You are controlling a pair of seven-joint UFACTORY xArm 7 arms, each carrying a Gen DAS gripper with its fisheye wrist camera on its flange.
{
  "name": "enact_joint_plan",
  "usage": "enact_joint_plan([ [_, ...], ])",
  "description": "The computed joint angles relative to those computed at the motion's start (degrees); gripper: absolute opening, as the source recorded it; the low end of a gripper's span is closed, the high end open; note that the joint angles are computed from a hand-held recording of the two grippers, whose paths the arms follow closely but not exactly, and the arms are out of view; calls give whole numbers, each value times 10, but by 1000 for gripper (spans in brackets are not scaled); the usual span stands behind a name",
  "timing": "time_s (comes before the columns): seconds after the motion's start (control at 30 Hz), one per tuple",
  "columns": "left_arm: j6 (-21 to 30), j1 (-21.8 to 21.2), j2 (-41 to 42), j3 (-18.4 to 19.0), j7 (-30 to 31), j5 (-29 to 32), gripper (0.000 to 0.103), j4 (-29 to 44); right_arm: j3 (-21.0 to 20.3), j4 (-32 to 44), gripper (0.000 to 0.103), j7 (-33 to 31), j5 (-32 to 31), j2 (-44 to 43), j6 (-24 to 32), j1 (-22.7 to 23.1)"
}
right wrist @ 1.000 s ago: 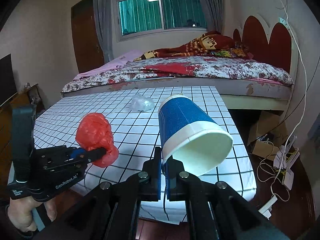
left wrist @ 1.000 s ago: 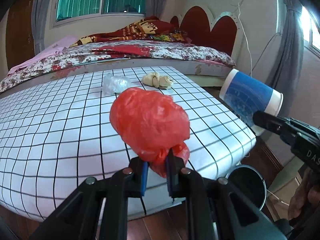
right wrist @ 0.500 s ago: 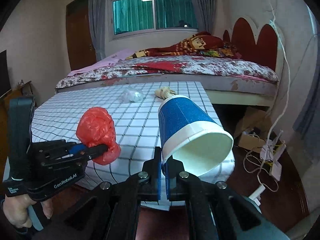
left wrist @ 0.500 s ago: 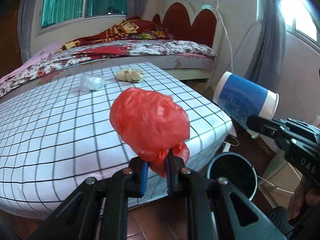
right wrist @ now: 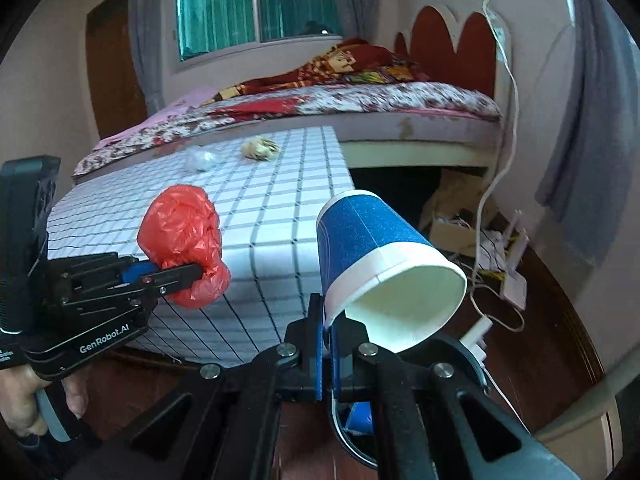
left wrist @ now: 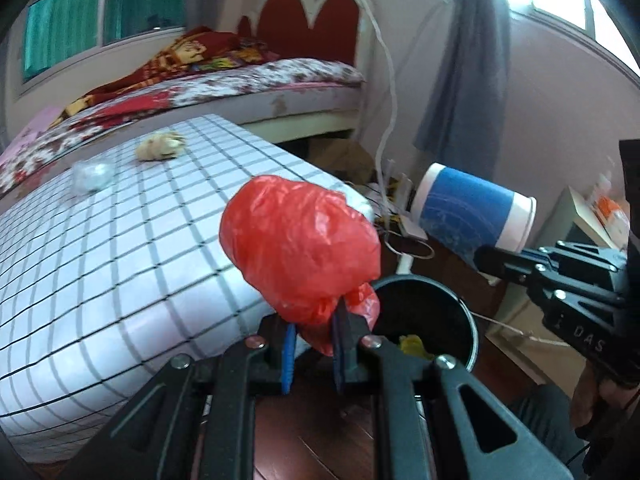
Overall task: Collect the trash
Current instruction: 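Carry the red bag and paper cup over the black bin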
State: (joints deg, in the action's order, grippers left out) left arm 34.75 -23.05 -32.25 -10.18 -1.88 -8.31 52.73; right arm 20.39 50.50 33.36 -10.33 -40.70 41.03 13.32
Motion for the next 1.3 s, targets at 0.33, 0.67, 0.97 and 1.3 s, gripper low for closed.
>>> enact_joint_plan([
  [0.33, 7, -34, 54, -25, -5, -12, 16, 20, -37, -90, 3, -15, 27, -96, 42, 5],
  [0.67, 18, -72, 118, -25, 24, -49, 16, 40, -82, -147, 3, -66, 62, -126, 59, 10],
  [0.97, 48, -78, 173, -25, 58, -75, 16, 59, -119, -183, 4, -145, 88, -115, 76, 11],
  [1.3, 82, -71, 250, -31, 95, -99, 17, 114, -152, -190, 4, -238, 131, -31, 55, 15],
])
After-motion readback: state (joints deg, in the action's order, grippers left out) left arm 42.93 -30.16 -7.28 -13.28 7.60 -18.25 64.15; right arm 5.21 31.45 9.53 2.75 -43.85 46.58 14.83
